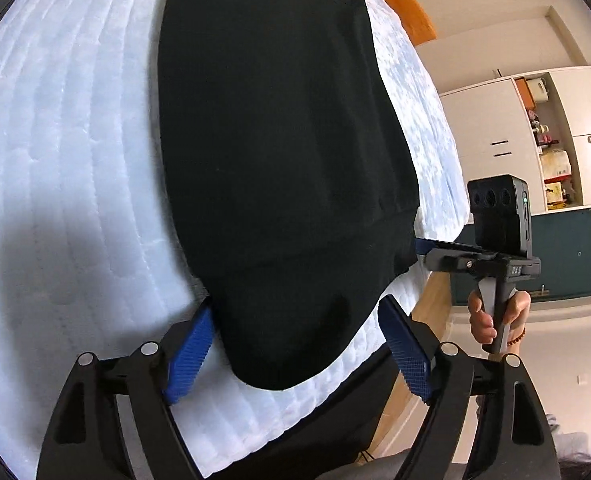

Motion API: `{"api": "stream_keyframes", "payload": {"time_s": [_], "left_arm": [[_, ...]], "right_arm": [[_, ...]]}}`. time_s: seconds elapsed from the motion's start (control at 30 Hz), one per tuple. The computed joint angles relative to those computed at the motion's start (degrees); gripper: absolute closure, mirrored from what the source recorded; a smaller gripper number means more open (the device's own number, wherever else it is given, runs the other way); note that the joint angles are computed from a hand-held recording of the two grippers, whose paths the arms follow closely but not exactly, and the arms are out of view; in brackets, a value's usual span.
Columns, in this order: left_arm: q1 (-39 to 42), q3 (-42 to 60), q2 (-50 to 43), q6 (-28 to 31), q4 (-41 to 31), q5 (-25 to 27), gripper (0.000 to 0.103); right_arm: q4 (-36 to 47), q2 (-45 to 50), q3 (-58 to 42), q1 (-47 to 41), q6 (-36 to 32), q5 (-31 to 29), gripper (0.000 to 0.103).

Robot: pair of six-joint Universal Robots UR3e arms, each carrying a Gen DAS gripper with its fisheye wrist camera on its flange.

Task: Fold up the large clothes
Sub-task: 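Grasp the hem end of the folded jacket with both tools, then lift the hem end with both tools and fold it toward the collar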

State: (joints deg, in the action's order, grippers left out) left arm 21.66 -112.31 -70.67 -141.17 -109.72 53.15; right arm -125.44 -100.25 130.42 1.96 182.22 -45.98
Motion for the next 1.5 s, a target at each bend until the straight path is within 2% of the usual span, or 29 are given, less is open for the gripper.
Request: {"api": "stream_keyframes", "payload": {"time_s": [0.07,0.1,0.13,0.17,0.2,0.23,0.27,0.4,0.47,0.6,0.77,0.9,0.97,1.1,1.2,1.3,1.5], "left_arm": [[0.9,-0.5,-0.3,1.9,-3.1,0.3,0.023],[1.7,-0.3,-0.1,3.1,-5.7,0.4,0.025],[0.6,-2.0,0.2,2.3,-4.1,-1.2,0.03],[1.8,-1.2,0.5,3.1,-4.9,0.4,0.04],[2.7,-1.4,1.0,3.2,-5.3,0.9,0.045],[3.5,-1.9,0.8,3.2,-5.5,0.8,0.059],[4.3,-2.0,0.0,3.3,-6.1,0.7,0.068],[2.6,-0.2,-1.4,2.8,-6.2,0.4,0.076],[2.0,2.8,-2.4,2.6,-8.8,-1.0,0.079],[2.7,13.7,-5.6,6.2,-18.3,-4.1,0.081],[-0.9,30.9,-12.8,5.6,-20.4,-6.4,0.081],[-3.0,44.2,-22.1,1.7,-17.1,-8.7,0.082],[-3.7,49.8,-27.3,-0.4,-14.6,-9.1,0.083],[-7.1,61.5,-40.0,-8.3,-7.0,-8.9,0.088],[-9.3,70.0,-48.7,-11.8,-5.5,-8.5,0.09],[-10.5,72.5,-53.0,-13.5,-2.0,-7.6,0.091],[-12.0,67.2,-55.3,-18.3,10.3,-3.8,0.092]], "right_arm": [[-0.6,0.8,0.1,0.0,0.1,0.1,0.025],[0.5,0.1,0.5,-1.0,-0.3,0.6,0.031],[1.4,-0.4,0.8,-1.8,-0.6,1.0,0.035],[2.7,-1.8,2.0,-3.5,-1.5,1.6,0.045],[3.1,-2.5,3.0,-4.5,-1.8,1.9,0.056],[3.6,-3.3,4.0,-5.7,-2.4,1.9,0.061],[3.5,-3.6,4.8,-6.4,-2.6,2.2,0.067],[2.8,-3.8,6.4,-7.5,-2.6,4.1,0.086],[4.1,-4.3,5.0,-7.6,-3.0,4.4,0.087],[9.5,-7.1,-1.0,-7.9,-4.7,5.4,0.089],[10.9,-5.1,-12.4,-7.8,-4.4,5.9,0.089],[7.2,2.2,-21.8,-7.0,-2.2,4.9,0.089],[3.2,8.7,-27.7,-6.0,1.0,3.9,0.09],[-2.5,21.2,-38.2,-4.5,5.5,1.8,0.09],[-5.5,30.7,-46.5,-3.5,9.1,-0.5,0.091],[-6.5,37.5,-53.2,-1.2,11.1,-4.8,0.091],[-10.8,42.6,-55.1,-0.3,11.8,-7.6,0.091]]}}
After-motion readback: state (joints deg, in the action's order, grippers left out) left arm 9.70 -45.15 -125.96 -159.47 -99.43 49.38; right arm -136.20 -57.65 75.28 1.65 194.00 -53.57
